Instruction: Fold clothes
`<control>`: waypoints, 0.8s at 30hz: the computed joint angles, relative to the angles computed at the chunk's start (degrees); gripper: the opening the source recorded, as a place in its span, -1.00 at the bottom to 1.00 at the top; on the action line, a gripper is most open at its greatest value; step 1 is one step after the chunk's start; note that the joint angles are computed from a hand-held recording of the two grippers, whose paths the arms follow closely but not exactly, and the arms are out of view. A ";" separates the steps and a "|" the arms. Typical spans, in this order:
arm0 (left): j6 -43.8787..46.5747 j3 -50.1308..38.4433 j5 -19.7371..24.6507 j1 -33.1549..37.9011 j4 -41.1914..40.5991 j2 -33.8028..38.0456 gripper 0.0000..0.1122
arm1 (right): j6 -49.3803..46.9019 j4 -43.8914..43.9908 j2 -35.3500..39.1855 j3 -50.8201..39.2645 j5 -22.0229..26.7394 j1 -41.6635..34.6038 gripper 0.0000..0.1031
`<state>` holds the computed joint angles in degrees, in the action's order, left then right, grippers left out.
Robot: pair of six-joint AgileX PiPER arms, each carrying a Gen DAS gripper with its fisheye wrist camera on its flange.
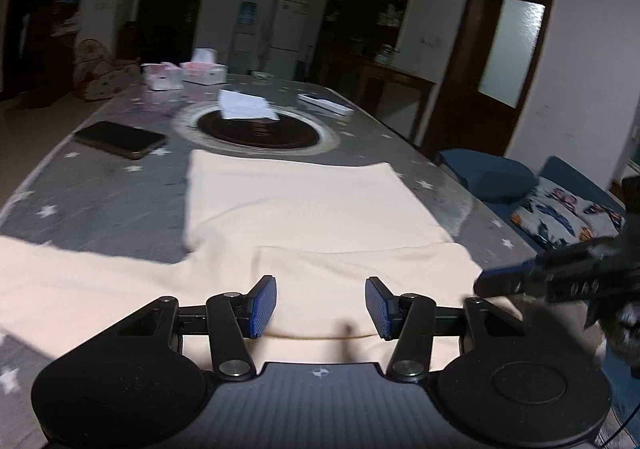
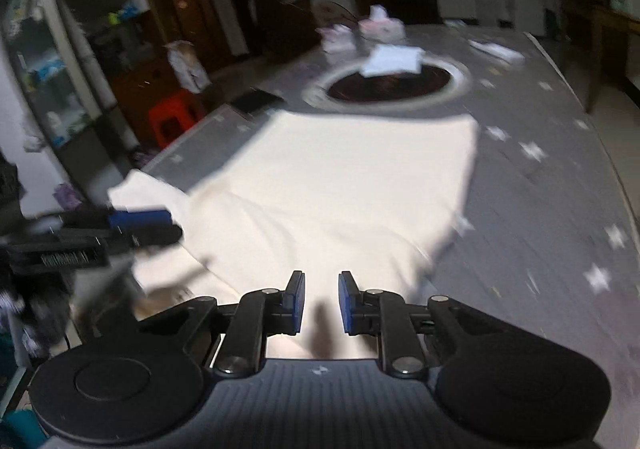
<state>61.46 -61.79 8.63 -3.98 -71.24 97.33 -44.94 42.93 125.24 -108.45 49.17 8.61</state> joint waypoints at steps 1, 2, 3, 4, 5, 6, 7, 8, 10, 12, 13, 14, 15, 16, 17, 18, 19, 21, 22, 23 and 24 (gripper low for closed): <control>-2.37 -1.22 0.12 -0.50 2.41 1.07 -0.08 | 0.00 -0.20 -0.05 0.96 -0.49 -0.35 -0.66; -6.16 -2.49 0.32 -0.92 6.23 2.08 -0.09 | 0.07 -0.13 0.07 1.33 -0.44 -0.64 -0.66; -9.37 -3.64 0.61 -1.10 9.41 3.00 -0.09 | 0.42 -0.35 0.45 1.25 -0.37 -0.70 -0.67; -12.40 -4.79 0.93 -1.26 12.42 3.92 -0.10 | 0.02 0.09 0.48 0.97 -0.33 -0.83 -0.67; -14.32 -5.53 1.25 -1.26 14.22 4.55 -0.10 | -0.58 0.70 0.45 0.69 -0.30 -1.00 -0.67; -16.09 -6.27 1.58 -1.25 15.88 5.16 -0.10 | -1.17 1.30 0.42 0.41 -0.26 -1.15 -0.67; -17.78 -7.01 1.92 -1.23 17.45 5.77 -0.10 | -1.75 1.90 0.40 0.12 -0.22 -1.31 -0.66; -21.13 -7.60 2.09 -1.30 20.55 6.24 -0.10 | -1.86 2.15 0.65 -0.71 -0.37 -1.24 -0.66; -24.73 -8.67 2.27 -1.38 24.26 7.25 -0.10 | -0.97 2.13 2.46 -4.08 -0.54 -0.79 -0.66; -30.01 -9.50 2.55 -1.40 29.39 7.97 -0.10 | 0.15 1.57 4.71 -7.74 -0.71 -0.24 -0.66; -32.60 -9.92 2.73 -1.41 31.91 8.32 -0.10 | 1.21 0.46 6.09 -9.73 -0.62 0.11 -0.66; -33.81 -10.21 2.85 -1.29 32.99 8.60 -0.10 | 3.26 -1.51 7.51 -11.88 -0.13 0.50 -0.66; -34.97 -10.49 2.96 -1.17 34.02 8.87 -0.11 | 4.87 -2.96 8.70 -13.63 0.52 0.70 -0.67; -36.12 -10.78 3.09 -1.05 35.04 9.14 -0.11 | 6.35 -4.27 9.87 -15.36 1.25 0.87 -0.67; -35.90 -10.85 3.23 -0.91 34.81 9.18 -0.11 | 6.60 -4.72 9.99 -15.73 1.34 0.98 -0.67; -35.44 -10.87 3.36 -0.75 34.36 9.20 -0.11 | 6.64 -5.04 9.95 -15.91 1.34 1.09 -0.67; -35.42 -10.81 3.43 -0.67 34.36 9.14 -0.11 | 6.65 -5.33 9.88 -16.03 1.31 1.19 -0.67; -36.52 -10.71 3.43 -0.79 35.24 8.88 -0.11 | 4.60 -4.95 8.20 -13.76 -0.76 1.70 -0.66; -36.89 -10.41 3.20 -0.84 35.49 8.70 -0.11 | 3.49 -4.71 7.33 -12.59 -1.85 1.97 -0.66; -37.01 -10.04 2.95 -0.86 35.33 8.48 -0.11 | 2.87 -4.36 7.06 -12.14 -2.02 2.16 -0.64; -37.06 -9.65 2.71 -0.88 35.09 8.25 -0.11 | 2.37 -4.02 6.92 -11.88 -2.00 2.34 -0.62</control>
